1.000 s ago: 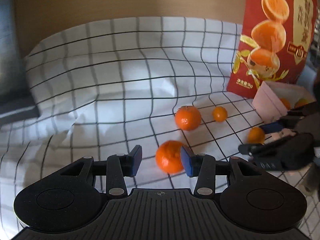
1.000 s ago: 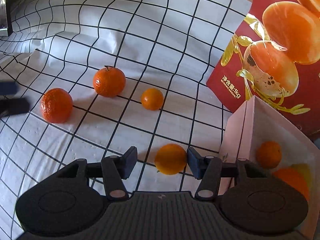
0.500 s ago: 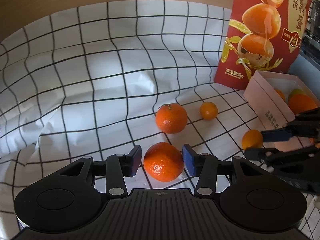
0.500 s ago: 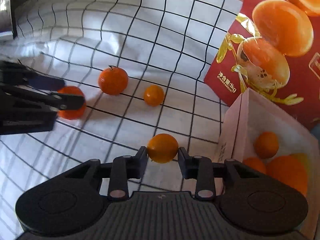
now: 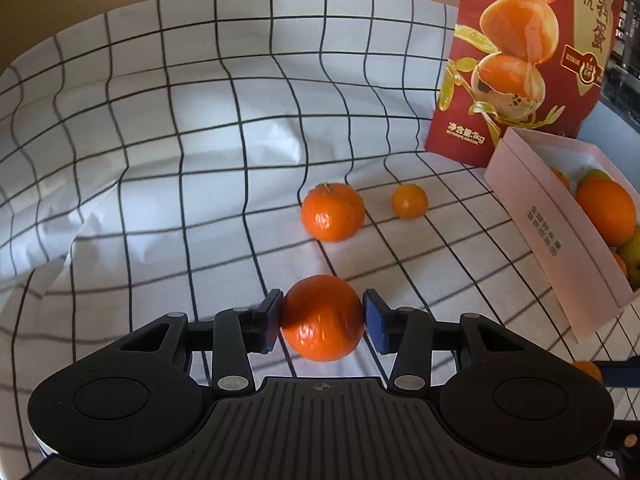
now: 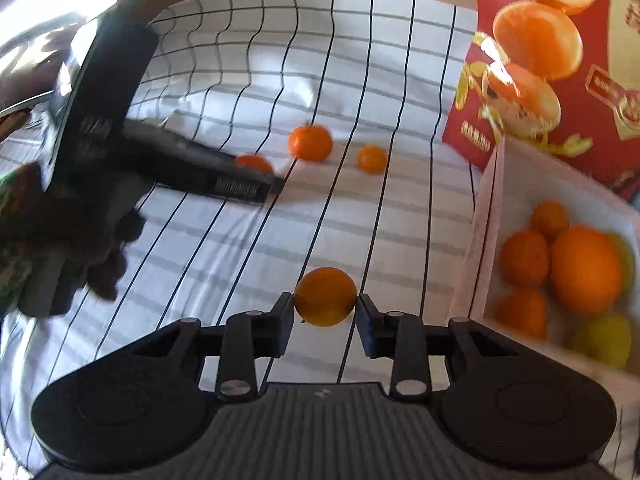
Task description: Organize fruits
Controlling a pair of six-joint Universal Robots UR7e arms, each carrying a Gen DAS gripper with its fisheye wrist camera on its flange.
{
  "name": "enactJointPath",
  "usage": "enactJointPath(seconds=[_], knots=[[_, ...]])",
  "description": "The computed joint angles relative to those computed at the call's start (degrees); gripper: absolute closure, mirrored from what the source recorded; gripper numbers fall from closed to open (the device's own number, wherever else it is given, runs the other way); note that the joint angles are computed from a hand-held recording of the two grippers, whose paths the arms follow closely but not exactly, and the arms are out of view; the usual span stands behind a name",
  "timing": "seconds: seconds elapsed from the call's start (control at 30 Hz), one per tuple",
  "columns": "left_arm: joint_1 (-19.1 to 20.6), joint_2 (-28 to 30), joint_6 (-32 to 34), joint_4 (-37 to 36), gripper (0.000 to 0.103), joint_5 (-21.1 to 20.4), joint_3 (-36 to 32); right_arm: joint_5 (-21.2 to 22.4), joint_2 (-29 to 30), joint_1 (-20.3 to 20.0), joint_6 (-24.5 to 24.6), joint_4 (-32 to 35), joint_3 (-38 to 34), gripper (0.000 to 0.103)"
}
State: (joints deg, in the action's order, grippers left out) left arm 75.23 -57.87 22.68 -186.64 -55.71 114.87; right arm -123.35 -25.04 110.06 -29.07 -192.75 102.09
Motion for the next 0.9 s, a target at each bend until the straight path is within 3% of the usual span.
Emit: enactJointPath(seconds=[0.1, 0.2, 0.37, 0.5, 0.6, 0.77, 0.9], knots=[[-0.1, -2.17, -1.95, -0.15, 0.056, -1.51, 2.86, -1.27, -0.12, 0.15, -0.51, -4.26, 3.55, 0.07], [0.24, -6.06, -6.41, 2.48, 0.056, -6.25, 6.73, -2.41, -0.28, -0.08, -0.68, -7.67, 6.32, 0.07], [-1.1, -9.91, -11.59, 1.98, 0.056, -8.17, 13.81, -2.39, -0.98, -1.39, -0.4, -11.68, 10.06, 0.07], [-2.96, -11.57, -15.0, 1.14, 0.056, -7.74, 17.93, -2.9, -0.78, -2.08, -0.19, -13.82, 11.56, 0.07], [-4.94, -11.63, -15.72, -1.17, 0.056, -4.91, 20.4, -2.79, -0.69, -2.59, -0.6, -15.55, 12.46, 0.07], [-4.86, -11.12, -16.72, -2.17, 0.056, -4.62, 20.53, -2.89, -0.36, -3.19, -0.66, -17.97, 13.27, 0.046], [-4.37, -10.94, -17.61, -2.48, 0.056, -5.12, 20.26, -2.94, 0.41, -3.83, -0.25, -20.68, 13.65, 0.041]])
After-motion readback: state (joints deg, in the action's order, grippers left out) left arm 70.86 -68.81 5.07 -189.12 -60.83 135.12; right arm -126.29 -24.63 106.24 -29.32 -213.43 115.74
